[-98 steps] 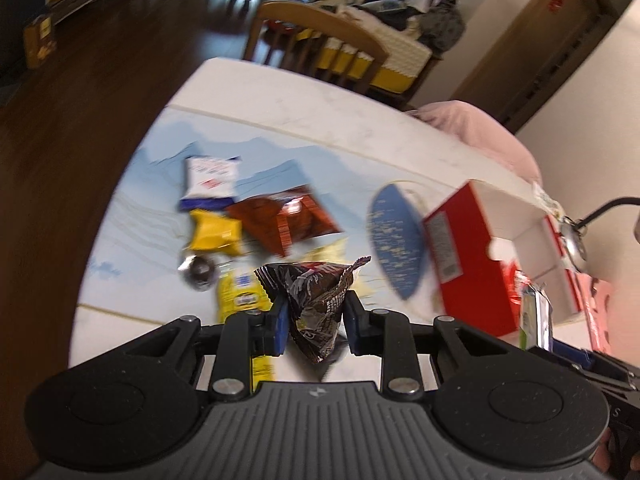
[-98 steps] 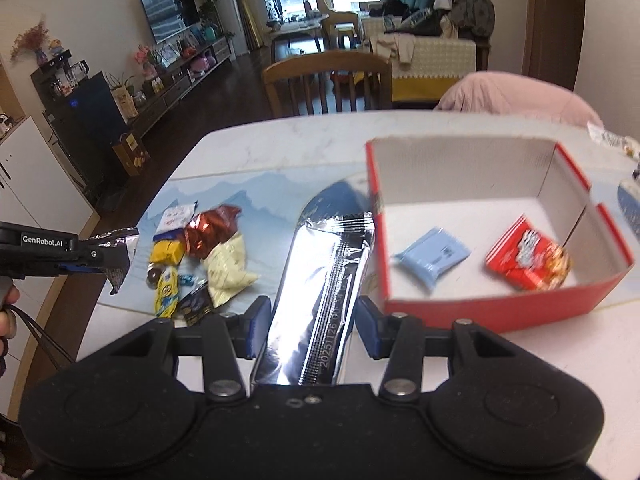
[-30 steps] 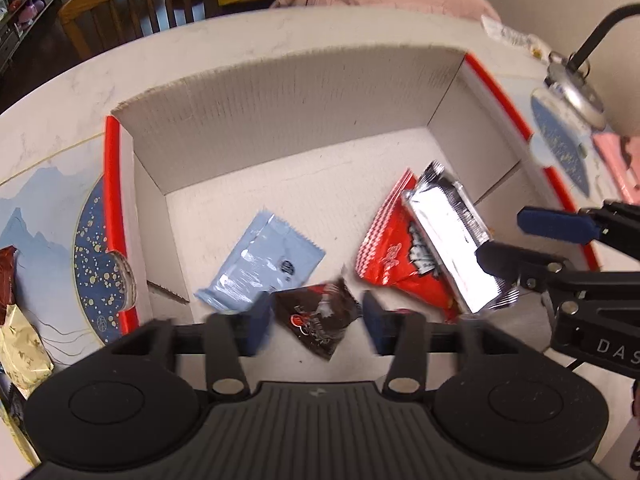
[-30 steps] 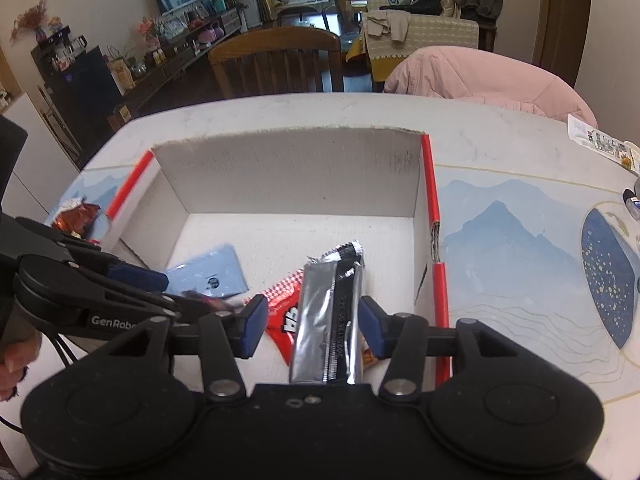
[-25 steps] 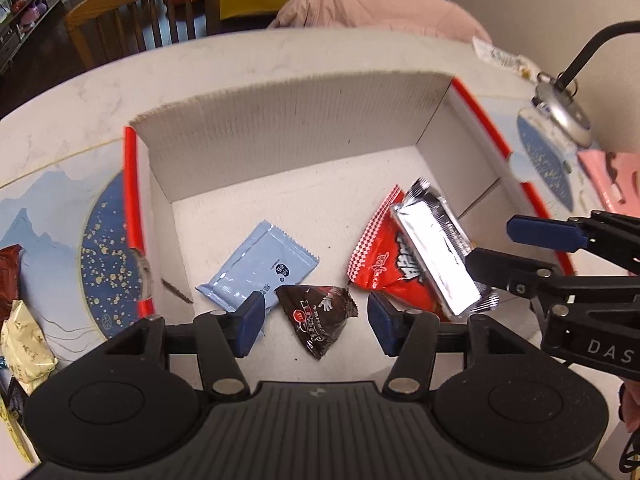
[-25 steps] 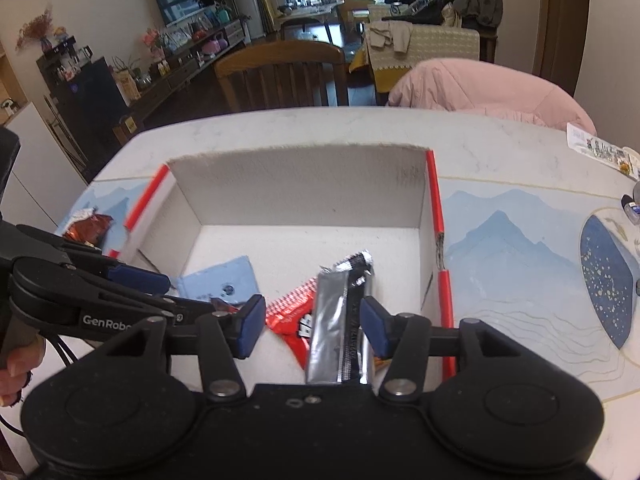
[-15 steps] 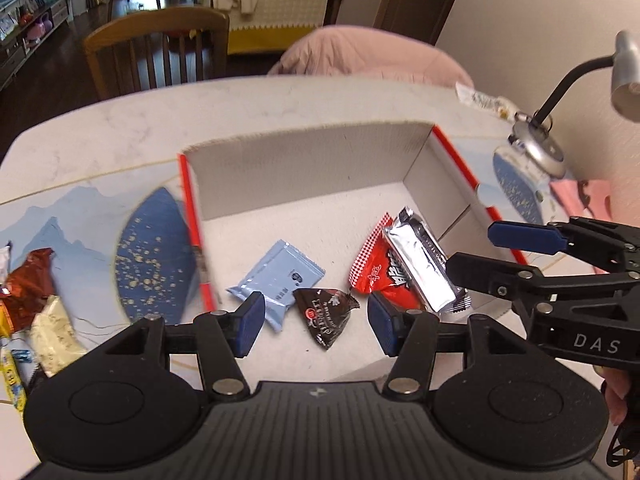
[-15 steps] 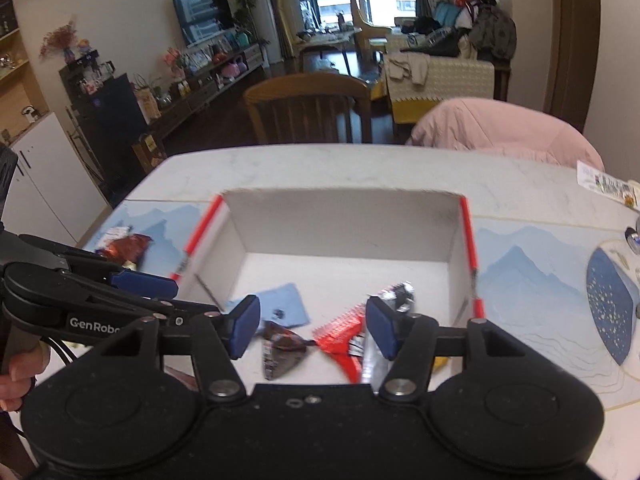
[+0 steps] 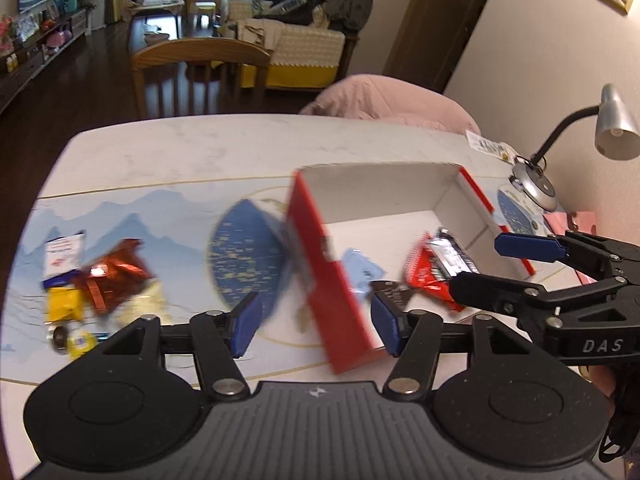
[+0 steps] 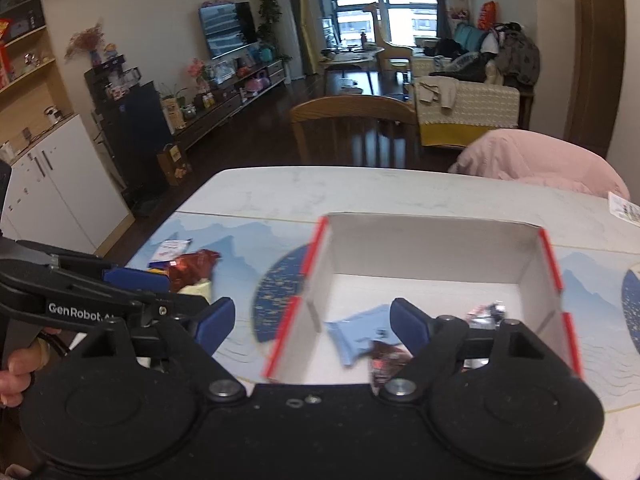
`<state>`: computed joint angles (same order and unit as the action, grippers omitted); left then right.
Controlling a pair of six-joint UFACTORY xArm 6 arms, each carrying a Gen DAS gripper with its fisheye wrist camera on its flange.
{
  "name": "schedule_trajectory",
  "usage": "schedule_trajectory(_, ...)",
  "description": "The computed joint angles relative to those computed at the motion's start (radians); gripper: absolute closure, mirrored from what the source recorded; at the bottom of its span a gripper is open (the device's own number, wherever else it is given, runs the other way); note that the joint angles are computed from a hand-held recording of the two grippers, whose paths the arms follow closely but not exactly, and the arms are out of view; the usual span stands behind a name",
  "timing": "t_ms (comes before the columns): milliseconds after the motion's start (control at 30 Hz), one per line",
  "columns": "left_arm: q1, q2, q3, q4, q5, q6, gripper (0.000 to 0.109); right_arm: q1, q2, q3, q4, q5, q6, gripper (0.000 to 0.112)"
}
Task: Organize snacks
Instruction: 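Move both grippers from the red box back over the snack pile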
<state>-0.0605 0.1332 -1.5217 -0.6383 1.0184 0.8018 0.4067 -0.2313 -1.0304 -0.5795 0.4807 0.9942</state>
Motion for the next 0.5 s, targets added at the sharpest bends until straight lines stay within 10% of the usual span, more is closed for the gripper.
schedule_trajectory(500, 0.265, 0.264, -0.307, -0.042, 0.095, 0.03, 0.035, 0.151, 0.356, -0.388, 0.01, 0.091, -0.029, 0.014)
